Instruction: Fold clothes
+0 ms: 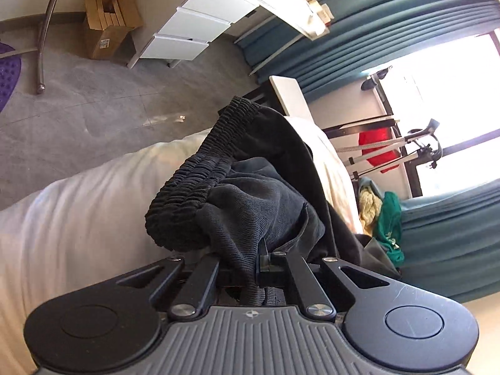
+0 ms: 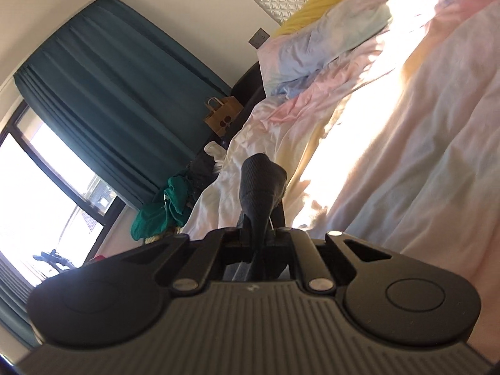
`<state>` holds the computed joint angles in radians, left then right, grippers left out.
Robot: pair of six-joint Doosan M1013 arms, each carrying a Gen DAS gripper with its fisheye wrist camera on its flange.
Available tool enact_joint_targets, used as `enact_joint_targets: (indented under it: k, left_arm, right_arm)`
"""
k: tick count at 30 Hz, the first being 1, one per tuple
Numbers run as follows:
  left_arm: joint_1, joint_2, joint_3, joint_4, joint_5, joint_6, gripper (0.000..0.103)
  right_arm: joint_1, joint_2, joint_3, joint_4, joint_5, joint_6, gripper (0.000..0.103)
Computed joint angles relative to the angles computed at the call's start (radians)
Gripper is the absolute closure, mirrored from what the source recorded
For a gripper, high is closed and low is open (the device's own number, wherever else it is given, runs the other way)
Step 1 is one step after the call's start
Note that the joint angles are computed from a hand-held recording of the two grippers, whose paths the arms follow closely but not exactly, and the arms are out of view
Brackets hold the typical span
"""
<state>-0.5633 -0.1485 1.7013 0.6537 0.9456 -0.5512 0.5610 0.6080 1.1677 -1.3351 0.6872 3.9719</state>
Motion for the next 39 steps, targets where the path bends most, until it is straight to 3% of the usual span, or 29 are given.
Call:
enact_joint_targets:
  k: [2,6,8,12,15,17,19,21,23,26,32,36,39]
  left_arm:
    - [0.011,-0.017,0.032,-0.036,-0.002,0.04,0.099]
    - [0.025,-0.048,0.105,-0.093,-0.007,0.081,0.097]
    - [0.031,-0.048,0.121,-0.104,-0.015,0.105,0.095]
    - [0.023,-0.039,0.113,-0.107,0.02,0.172,0.072]
    - [0.006,-0.025,0.083,-0.088,0.09,0.275,0.061]
    - [-0.036,-0.01,0.046,-0.029,0.191,0.337,0.043]
    - [-0.088,0.016,0.003,0.052,0.317,0.39,0.02]
    - [-0.136,0.039,-0.028,0.144,0.414,0.431,0.017]
    - [-0.176,0.057,-0.053,0.222,0.472,0.47,0.012]
    - [-0.212,0.084,-0.086,0.305,0.487,0.498,0.009]
    - [-0.247,0.184,-0.189,0.417,0.44,0.616,0.005]
    - [-0.246,0.247,-0.245,0.456,0.332,0.639,0.003]
    - [-0.24,0.304,-0.298,0.456,0.269,0.666,0.003]
  right_arm:
    - [0.004,-0.005,-0.01,0.117,0.043,-0.108,0.097]
    - [-0.016,0.005,-0.042,0.499,0.109,-0.375,0.096]
    - [-0.03,0.008,-0.039,0.632,0.118,-0.437,0.096]
    - [-0.037,-0.004,-0.005,0.662,0.069,-0.384,0.093]
    - [-0.021,-0.018,0.008,0.542,0.065,-0.254,0.091]
    - [-0.006,-0.013,-0.017,0.493,0.11,-0.266,0.079]
    - [0.014,-0.001,-0.055,0.428,0.179,-0.305,0.047]
    - [0.036,0.01,-0.086,0.353,0.243,-0.334,0.028]
    - [0.058,0.015,-0.101,0.259,0.274,-0.363,0.021]
    - [0.075,0.003,-0.087,0.155,0.183,-0.41,0.02]
    - [0.105,-0.023,-0.059,0.077,-0.136,-0.557,0.021]
    - [0.133,-0.018,-0.074,0.135,-0.261,-0.782,0.021]
    - [0.144,-0.015,-0.081,0.276,-0.357,-0.984,0.021]
